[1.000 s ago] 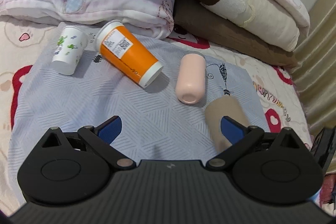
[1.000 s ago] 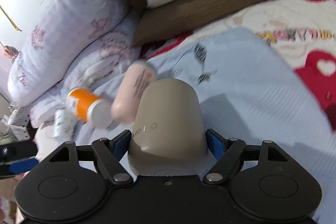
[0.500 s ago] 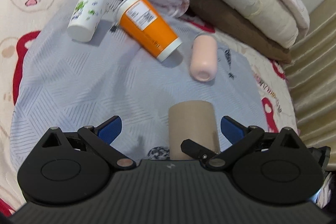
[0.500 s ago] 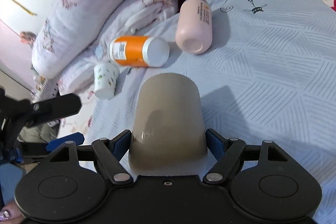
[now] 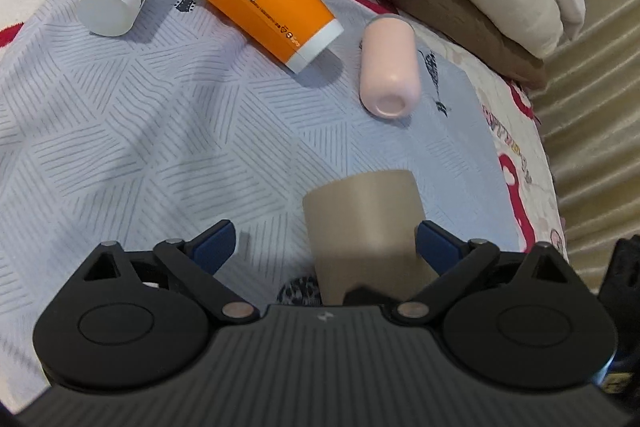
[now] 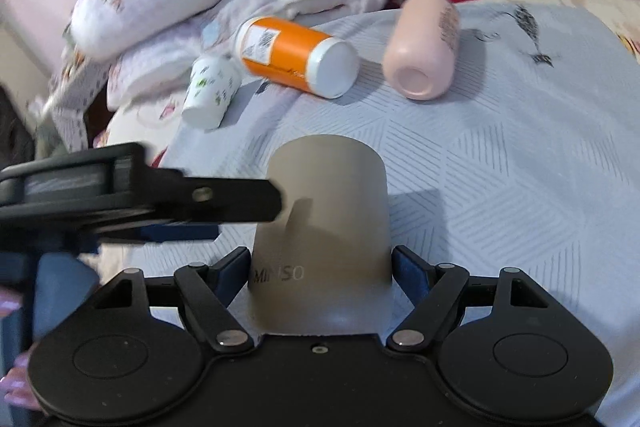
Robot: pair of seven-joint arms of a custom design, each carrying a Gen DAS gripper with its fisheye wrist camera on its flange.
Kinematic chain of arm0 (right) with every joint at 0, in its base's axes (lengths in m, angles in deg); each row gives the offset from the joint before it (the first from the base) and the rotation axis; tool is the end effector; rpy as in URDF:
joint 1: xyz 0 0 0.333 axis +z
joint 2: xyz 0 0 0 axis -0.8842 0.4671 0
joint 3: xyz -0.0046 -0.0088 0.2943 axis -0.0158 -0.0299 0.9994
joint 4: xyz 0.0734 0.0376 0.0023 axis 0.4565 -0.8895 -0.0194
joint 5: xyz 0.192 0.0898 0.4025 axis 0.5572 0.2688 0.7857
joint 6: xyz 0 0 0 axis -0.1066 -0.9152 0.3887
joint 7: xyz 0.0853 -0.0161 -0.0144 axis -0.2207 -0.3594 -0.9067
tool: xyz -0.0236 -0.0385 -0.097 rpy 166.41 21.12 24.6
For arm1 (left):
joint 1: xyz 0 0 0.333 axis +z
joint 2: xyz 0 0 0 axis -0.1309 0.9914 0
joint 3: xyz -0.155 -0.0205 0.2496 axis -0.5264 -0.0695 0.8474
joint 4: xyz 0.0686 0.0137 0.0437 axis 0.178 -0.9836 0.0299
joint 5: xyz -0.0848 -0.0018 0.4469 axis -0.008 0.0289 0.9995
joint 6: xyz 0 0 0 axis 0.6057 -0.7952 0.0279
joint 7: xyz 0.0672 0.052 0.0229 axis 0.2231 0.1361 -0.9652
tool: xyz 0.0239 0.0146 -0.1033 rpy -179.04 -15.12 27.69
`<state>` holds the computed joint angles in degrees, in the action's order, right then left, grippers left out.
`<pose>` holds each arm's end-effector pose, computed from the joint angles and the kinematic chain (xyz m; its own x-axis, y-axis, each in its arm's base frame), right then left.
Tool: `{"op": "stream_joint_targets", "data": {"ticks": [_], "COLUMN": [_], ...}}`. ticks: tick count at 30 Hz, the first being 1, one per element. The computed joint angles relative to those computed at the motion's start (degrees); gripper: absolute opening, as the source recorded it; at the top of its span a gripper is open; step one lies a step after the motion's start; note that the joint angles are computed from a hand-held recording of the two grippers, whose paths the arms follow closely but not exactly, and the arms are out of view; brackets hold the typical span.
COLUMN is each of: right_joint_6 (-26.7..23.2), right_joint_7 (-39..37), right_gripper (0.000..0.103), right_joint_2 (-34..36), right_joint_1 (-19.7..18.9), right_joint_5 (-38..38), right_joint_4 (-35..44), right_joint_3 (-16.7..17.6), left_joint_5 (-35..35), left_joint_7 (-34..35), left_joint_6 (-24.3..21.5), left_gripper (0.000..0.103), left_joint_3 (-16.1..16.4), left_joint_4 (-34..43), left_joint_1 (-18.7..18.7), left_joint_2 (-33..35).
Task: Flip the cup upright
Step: 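Rotate the held tumbler upright with the right gripper while the left tool approaches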
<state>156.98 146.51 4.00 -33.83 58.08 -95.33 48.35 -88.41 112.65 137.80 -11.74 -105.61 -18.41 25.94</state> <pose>0.4586 0.3743 0.3271 0.1790 -0.8910 -0.4173 -0.8579 0.0663 -0.5096 0.5299 -0.1572 0.3228 -0.1252 -0.8394 0.5290 -0.9190 -0.1028 -0.3806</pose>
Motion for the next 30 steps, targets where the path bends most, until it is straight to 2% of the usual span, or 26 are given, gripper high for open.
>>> {"op": "stream_joint_targets", "data": {"ticks": [2, 6, 8, 9, 12, 17, 24, 27, 28, 30], "right_joint_6": [-2.8, -9.8, -12.9, -13.8, -14.7, -14.3, -14.3, -13.5, -12.9, -12.5], "right_joint_7": [-9.0, -24.1, -27.0, -26.7, -29.0, -22.3, -13.1, -8.4, -4.5, 5.2], "right_gripper": [0.082, 0.084, 0.084, 0.084, 0.083, 0.082, 0.082, 0.082, 0.082, 0.082], "right_joint_2": [-0.1, -0.8, -1.1, -1.1, -1.1, -1.4, -2.4, -2.8, -2.6, -2.0], "right_joint_1": [-1.1, -1.4, -1.0, -0.7, -0.2, 0.8, 1.5, 1.5, 1.3, 0.8], "right_joint_5": [8.0, 20.0, 20.3, 18.7, 19.4, 6.4, -8.0, -13.8, -18.6, -31.8], "right_joint_4": [1.3, 3.9, 4.5, 4.6, 4.9, 4.6, 4.0, 3.4, 3.4, 3.7], "right_joint_3": [1.2, 0.4, -0.6, -1.1, -1.7, -1.9, -2.2, -2.3, -2.4, -2.6], "left_joint_5": [-4.0, -8.7, -12.2, -14.4, -16.6, -13.6, -15.5, -14.6, -15.6, -22.3], "left_joint_7": [2.5, 6.5, 8.1, 9.0, 11.6, 13.6, 26.1, 27.6, 28.4, 34.9], "left_joint_6": [-2.2, -4.9, -7.6, -8.8, -7.7, -4.4, -2.1, -0.6, -0.3, -2.0], "left_gripper": [0.088, 0.08, 0.069, 0.066, 0.065, 0.062, 0.062, 0.06, 0.057, 0.056], "left_joint_3": [0.6, 0.6, 0.9, 1.0, 0.5, 0.0, 1.0, 0.8, 0.9, 2.2], "left_joint_4": [0.9, 1.6, 1.8, 1.7, 0.3, -1.9, -5.2, -5.7, -5.9, -6.3], "left_joint_1": [0.0, 0.6, 1.2, 1.5, 1.7, 0.9, -1.6, -2.8, -3.3, -4.4], "left_joint_2": [0.9, 1.7, 2.1, 2.2, 0.9, -2.3, -6.6, -7.3, -7.3, -7.9]}}
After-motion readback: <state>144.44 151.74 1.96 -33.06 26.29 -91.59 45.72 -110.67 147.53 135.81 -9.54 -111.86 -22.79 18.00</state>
